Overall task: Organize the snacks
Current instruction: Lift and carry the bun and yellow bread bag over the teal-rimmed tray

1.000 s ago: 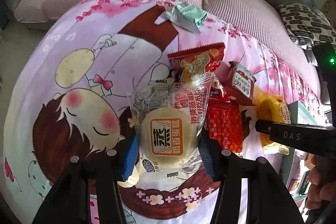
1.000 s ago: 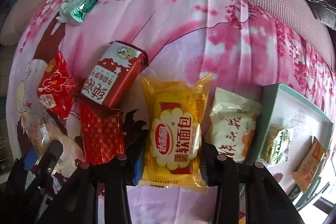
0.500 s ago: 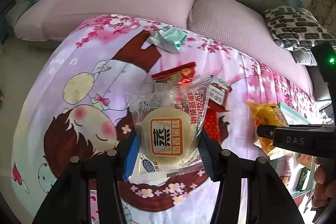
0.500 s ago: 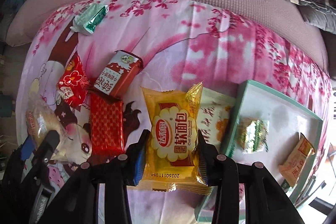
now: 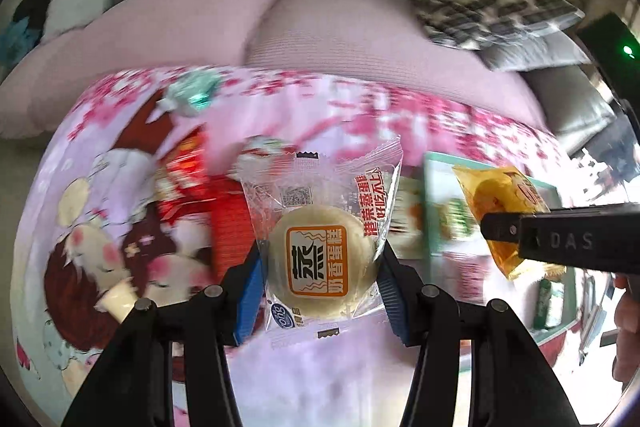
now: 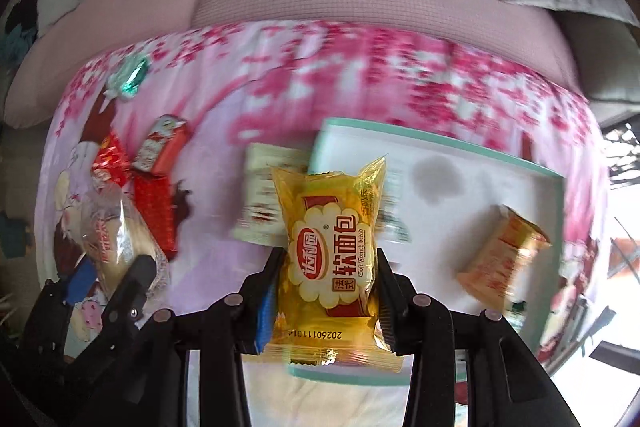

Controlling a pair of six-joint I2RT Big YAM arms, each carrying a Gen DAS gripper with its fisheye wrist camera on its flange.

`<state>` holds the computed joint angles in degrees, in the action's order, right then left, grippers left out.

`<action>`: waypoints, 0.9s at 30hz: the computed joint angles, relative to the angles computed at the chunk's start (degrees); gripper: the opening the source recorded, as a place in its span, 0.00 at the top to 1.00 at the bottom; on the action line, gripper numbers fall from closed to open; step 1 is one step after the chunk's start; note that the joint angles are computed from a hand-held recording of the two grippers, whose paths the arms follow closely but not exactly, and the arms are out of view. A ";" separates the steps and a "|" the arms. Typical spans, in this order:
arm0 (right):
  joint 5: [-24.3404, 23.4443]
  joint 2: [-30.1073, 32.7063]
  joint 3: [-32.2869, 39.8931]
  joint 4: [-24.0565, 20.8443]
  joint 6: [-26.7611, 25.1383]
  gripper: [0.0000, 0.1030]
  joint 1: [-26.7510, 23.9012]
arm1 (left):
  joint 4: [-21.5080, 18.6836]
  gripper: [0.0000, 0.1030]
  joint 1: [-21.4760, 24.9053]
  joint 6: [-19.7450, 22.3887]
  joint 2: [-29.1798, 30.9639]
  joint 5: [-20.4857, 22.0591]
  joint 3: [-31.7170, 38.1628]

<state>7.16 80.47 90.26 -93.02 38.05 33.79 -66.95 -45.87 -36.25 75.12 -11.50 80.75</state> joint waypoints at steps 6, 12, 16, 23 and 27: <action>0.51 -6.62 -6.65 -1.45 -0.29 0.58 -5.69 | 0.63 0.47 -6.04 1.84 5.25 1.35 5.28; 0.27 -11.42 -9.98 -2.84 -2.93 0.58 -11.92 | -1.17 0.47 -9.87 4.00 10.46 1.16 9.97; 0.45 -13.65 -11.40 -3.25 -4.93 0.58 -15.86 | -1.83 0.47 -11.66 4.80 13.60 1.22 13.14; -0.45 -15.56 -14.92 -2.42 -8.44 0.58 -22.89 | -2.09 0.47 -13.36 6.12 17.99 0.86 17.50; -1.81 -15.77 -17.25 -0.93 -9.63 0.58 -26.09 | -2.73 0.47 -13.54 6.37 20.21 1.03 19.12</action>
<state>5.35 64.70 73.01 -93.95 28.42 7.70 -69.68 -59.40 -29.88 95.32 -10.48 99.87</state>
